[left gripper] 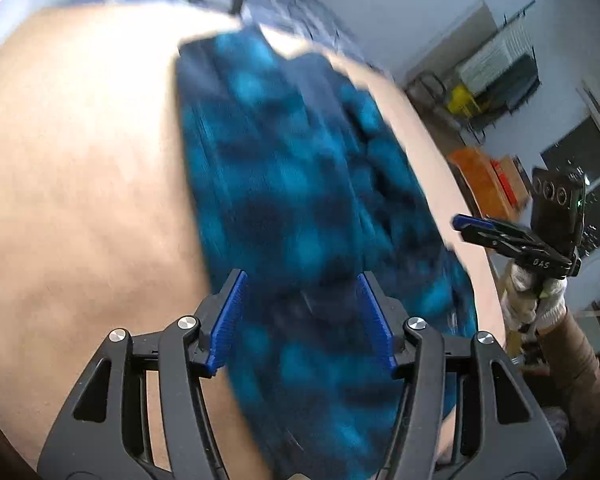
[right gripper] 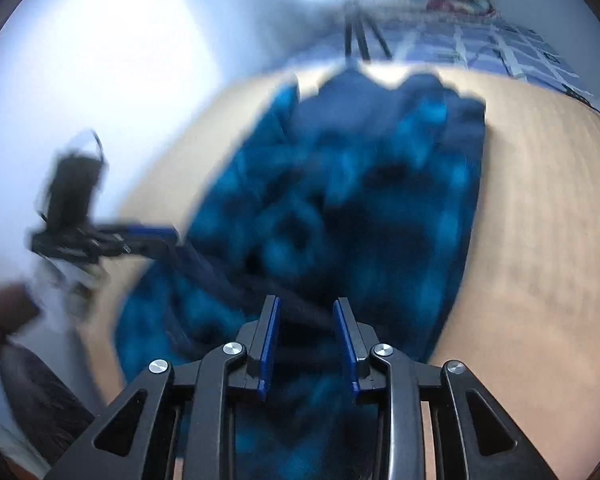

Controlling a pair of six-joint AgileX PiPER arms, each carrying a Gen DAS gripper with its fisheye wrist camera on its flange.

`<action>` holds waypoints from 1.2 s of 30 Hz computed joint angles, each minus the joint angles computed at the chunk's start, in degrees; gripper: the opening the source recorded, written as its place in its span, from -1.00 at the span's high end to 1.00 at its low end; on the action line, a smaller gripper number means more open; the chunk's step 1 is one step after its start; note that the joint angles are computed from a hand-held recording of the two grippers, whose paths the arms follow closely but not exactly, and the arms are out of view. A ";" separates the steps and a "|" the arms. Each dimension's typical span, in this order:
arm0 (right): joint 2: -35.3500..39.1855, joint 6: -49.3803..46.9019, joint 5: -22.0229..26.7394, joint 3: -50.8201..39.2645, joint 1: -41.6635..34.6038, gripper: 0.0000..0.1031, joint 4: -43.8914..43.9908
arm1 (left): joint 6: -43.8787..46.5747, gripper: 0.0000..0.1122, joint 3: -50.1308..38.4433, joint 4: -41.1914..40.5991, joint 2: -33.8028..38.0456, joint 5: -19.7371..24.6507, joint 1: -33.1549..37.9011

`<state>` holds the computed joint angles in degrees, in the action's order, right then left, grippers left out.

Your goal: Fold large clothes

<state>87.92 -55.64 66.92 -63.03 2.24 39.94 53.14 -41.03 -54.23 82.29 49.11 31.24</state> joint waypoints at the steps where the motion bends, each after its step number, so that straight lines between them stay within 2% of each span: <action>1: 1.44 0.28 -0.18 -2.46 -0.96 0.43 1.88 | -0.89 -0.02 -1.81 0.54 0.74 -1.21 -0.24; 3: 4.57 2.62 -2.90 -6.53 -0.77 0.46 2.39 | -4.29 -0.02 -8.35 2.47 5.62 -5.65 -2.05; 5: 9.24 6.18 -7.02 -10.94 0.68 0.47 1.89 | -8.32 -0.02 -12.98 5.84 9.44 -11.85 -4.74; 6: 12.39 8.89 -9.92 -13.83 2.21 0.48 0.01 | -9.68 -0.02 -16.00 6.72 12.27 -13.35 -5.68; 9: 19.12 15.24 -14.08 -20.47 5.27 0.49 -3.87 | -14.62 -0.02 -23.91 9.73 19.78 -14.31 -7.70; 14: 27.70 21.06 -14.27 -30.58 9.54 0.49 -7.85 | -21.37 -0.02 -32.32 16.53 28.62 -17.31 -12.06; 17: 30.29 24.16 -14.14 -33.19 12.12 0.48 -12.59 | -27.24 -0.02 -37.23 23.43 33.95 -17.36 -14.97; 18: 31.06 25.32 -14.17 -33.57 12.99 0.48 -14.68 | -28.69 -0.02 -37.52 25.18 34.90 -18.21 -15.71; 19: 31.36 26.18 -15.21 -33.20 14.28 0.48 -17.43 | -27.84 -0.02 -36.07 24.73 34.34 -20.85 -16.28; 20: 30.90 25.97 -16.32 -32.55 14.91 0.46 -18.55 | -28.15 -0.02 -35.83 25.44 34.04 -21.20 -16.60; 22: 31.09 24.70 -14.19 -34.02 14.86 0.42 -18.91 | -23.83 -0.02 -35.52 21.66 33.11 -19.97 -15.35; 23: 30.95 23.56 -13.03 -34.57 14.32 0.41 -18.02 | -19.75 -0.02 -34.77 17.14 32.25 -19.37 -13.98; 24: 30.68 20.82 -11.39 -35.22 12.86 0.38 -14.85 | -15.95 -0.02 -34.30 12.53 31.46 -18.46 -12.11; 26: 30.28 14.39 -8.88 -35.97 8.72 0.17 -5.61 | -12.16 -0.02 -34.01 7.32 30.65 -17.59 -9.32; 27: 30.24 12.24 -8.40 -36.39 6.11 0.01 -1.10 | -12.30 -0.02 -34.54 6.72 30.78 -17.61 -8.20; 28: 30.65 11.77 -9.19 -36.69 4.60 -0.03 1.11 | -14.23 -0.02 -36.04 7.72 31.69 -17.73 -7.37; 32: 36.94 20.59 -10.67 -43.24 1.31 -0.05 1.09 | -24.85 -0.02 -48.14 13.78 40.62 -10.65 -5.38; 36: 42.01 25.39 -11.98 -46.48 1.19 -0.05 2.69 | -25.64 -0.02 -52.57 11.62 45.12 -9.90 -5.45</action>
<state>129.93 -30.25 54.95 -109.51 3.44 42.63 27.50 -93.60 -42.62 127.42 39.21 25.79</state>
